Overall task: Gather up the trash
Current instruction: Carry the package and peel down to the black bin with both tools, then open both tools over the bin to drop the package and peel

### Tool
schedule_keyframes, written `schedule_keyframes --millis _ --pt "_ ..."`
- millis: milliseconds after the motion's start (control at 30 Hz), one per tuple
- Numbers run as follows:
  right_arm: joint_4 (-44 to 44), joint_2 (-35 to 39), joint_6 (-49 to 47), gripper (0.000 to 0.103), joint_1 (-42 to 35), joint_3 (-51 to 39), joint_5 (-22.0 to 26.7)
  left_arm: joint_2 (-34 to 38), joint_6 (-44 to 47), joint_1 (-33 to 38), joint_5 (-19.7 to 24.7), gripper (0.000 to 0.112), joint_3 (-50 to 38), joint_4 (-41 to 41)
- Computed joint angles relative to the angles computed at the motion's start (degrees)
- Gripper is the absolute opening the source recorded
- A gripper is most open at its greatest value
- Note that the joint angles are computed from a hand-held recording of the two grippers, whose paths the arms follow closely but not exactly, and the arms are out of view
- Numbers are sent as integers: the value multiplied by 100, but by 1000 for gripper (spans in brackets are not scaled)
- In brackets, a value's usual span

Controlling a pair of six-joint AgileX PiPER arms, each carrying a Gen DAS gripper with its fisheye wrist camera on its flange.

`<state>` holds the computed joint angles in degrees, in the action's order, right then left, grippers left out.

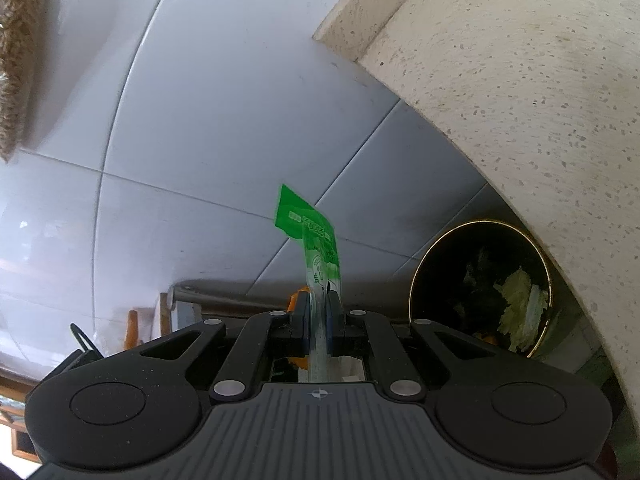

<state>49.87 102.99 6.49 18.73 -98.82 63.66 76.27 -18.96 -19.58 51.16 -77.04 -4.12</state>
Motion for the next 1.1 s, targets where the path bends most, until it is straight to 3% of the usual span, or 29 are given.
schedule_keyframes --millis 600,1100 --pt "-687 288 285 15 246 -225 -177 328 -193 49 233 2 -84 301" --pt "-1046 327 342 29 285 -67 -254 485 -359 76 440 8 -168 424"
